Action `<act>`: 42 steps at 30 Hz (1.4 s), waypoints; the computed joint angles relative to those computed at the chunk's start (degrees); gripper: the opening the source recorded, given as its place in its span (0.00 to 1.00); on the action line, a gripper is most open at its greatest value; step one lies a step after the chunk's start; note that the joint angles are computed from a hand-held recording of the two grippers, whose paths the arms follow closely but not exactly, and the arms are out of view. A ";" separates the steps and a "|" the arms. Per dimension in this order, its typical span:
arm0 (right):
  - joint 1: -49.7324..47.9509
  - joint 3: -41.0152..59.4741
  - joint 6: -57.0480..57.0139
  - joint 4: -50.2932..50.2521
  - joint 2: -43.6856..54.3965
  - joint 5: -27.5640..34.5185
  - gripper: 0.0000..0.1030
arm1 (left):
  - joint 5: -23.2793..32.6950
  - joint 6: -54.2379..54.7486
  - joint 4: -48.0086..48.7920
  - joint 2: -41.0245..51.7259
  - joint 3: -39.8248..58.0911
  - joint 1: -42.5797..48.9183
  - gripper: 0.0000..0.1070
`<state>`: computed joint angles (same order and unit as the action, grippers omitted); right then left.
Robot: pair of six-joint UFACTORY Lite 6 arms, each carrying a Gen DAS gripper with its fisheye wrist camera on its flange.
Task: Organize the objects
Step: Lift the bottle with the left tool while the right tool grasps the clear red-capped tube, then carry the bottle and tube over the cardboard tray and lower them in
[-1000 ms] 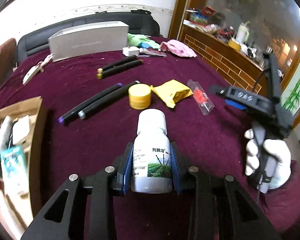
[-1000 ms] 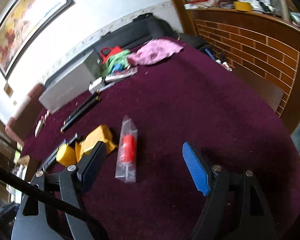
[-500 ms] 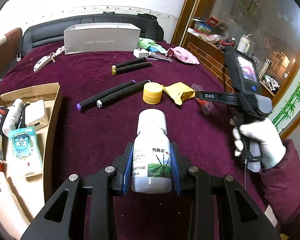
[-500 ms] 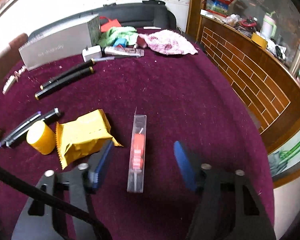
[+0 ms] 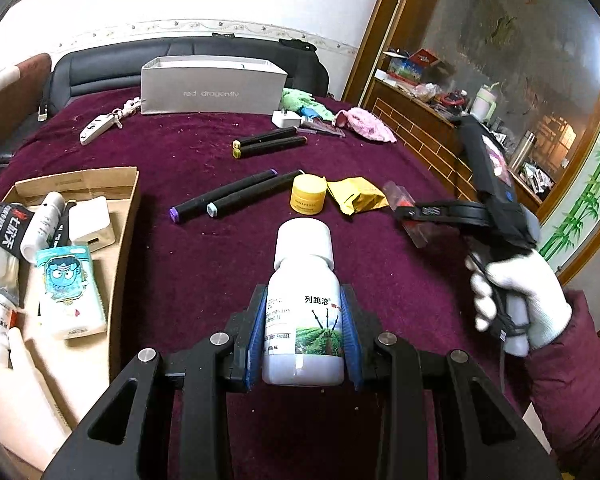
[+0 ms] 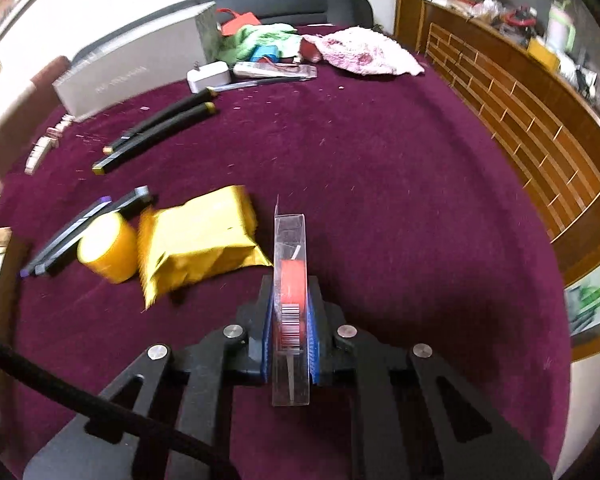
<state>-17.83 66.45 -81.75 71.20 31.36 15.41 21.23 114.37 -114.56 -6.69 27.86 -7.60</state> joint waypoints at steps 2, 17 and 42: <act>-1.43 -3.96 -2.73 1.94 -3.96 3.06 0.11 | 1.16 -1.29 1.73 -1.02 -0.94 1.18 0.27; 11.94 -22.92 1.59 1.50 -28.90 15.35 0.11 | 17.69 -15.09 30.37 -20.48 -12.86 32.73 0.27; 60.39 -9.31 25.35 -4.26 -10.64 -5.71 0.11 | 19.06 10.89 24.73 10.83 1.40 64.69 0.28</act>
<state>42.56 57.14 -56.41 66.94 20.73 9.70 40.29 125.25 -89.83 4.14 29.26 57.09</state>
